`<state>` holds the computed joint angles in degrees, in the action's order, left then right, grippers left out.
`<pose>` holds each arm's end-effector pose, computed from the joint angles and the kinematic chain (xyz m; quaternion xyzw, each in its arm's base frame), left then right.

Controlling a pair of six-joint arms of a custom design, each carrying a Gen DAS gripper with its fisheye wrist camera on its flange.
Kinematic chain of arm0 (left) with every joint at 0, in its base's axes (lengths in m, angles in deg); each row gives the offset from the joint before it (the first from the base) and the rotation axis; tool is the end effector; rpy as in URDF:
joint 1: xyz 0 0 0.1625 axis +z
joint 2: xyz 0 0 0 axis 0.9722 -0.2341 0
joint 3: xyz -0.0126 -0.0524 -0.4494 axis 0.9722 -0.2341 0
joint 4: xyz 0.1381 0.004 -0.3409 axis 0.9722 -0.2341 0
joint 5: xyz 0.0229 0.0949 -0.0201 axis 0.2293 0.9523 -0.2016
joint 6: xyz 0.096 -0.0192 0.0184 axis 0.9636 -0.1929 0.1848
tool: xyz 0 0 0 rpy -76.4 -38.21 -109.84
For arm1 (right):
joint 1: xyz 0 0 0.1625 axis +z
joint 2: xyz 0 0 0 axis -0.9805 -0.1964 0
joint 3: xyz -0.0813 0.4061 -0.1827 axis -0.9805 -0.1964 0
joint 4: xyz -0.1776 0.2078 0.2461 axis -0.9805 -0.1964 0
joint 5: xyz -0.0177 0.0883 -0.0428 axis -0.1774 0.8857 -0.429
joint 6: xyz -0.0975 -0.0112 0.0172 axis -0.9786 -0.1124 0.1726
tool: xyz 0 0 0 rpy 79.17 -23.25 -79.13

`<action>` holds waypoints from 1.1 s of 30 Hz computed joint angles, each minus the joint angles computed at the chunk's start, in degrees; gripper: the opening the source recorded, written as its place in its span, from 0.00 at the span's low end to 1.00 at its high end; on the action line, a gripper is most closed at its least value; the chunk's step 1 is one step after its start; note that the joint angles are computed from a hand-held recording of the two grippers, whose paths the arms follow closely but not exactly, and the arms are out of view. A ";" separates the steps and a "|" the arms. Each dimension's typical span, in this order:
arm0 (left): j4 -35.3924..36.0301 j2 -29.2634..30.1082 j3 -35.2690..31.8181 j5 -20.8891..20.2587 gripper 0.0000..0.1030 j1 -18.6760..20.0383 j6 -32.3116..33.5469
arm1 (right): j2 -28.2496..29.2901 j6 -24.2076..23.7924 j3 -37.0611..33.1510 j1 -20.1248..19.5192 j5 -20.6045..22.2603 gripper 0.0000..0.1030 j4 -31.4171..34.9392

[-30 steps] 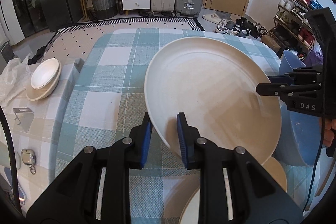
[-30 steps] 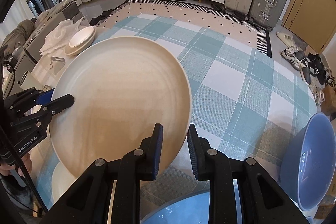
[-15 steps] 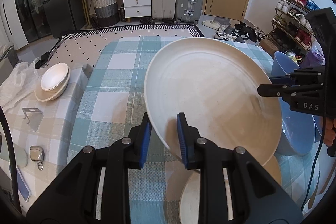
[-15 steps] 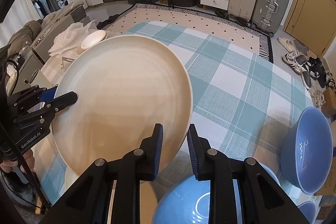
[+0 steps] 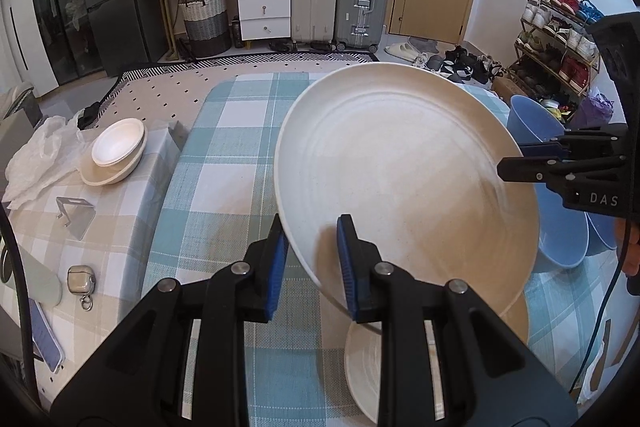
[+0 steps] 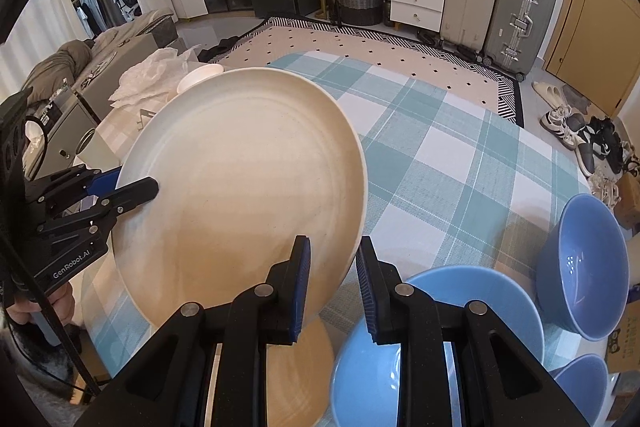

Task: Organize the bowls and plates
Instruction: 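Lift and carry the cream plate with both grippers toward the stacked plate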

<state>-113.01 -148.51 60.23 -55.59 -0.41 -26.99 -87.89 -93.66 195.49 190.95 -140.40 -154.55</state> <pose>0.0085 -0.6840 0.5050 0.3428 0.8760 -0.2351 0.2447 0.2473 -0.4188 0.2327 0.1637 -0.9125 0.2214 0.3025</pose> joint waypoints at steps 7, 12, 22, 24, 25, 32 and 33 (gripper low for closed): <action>-0.24 -2.85 2.67 -0.09 0.20 0.07 0.59 | -0.62 1.95 2.12 1.99 0.04 0.23 -0.96; 0.02 -4.96 4.75 0.15 0.20 -0.07 0.84 | -0.97 3.37 4.15 3.10 0.39 0.23 -2.62; 1.11 -7.85 8.12 -0.02 0.20 0.20 1.46 | -1.56 7.04 8.49 3.88 1.60 0.23 -5.79; 0.79 -8.57 9.13 0.08 0.20 0.11 1.71 | -1.50 7.69 9.07 4.20 1.47 0.23 -5.95; 0.85 -8.45 9.00 0.02 0.20 0.23 1.83 | -1.52 7.92 9.35 4.28 1.47 0.23 -6.06; 1.43 -9.75 10.80 0.02 0.20 0.80 2.02 | -1.73 9.71 12.07 4.44 2.14 0.23 -7.74; 1.51 -9.91 11.16 0.12 0.20 0.89 1.99 | -1.68 9.99 12.39 4.50 2.15 0.23 -8.00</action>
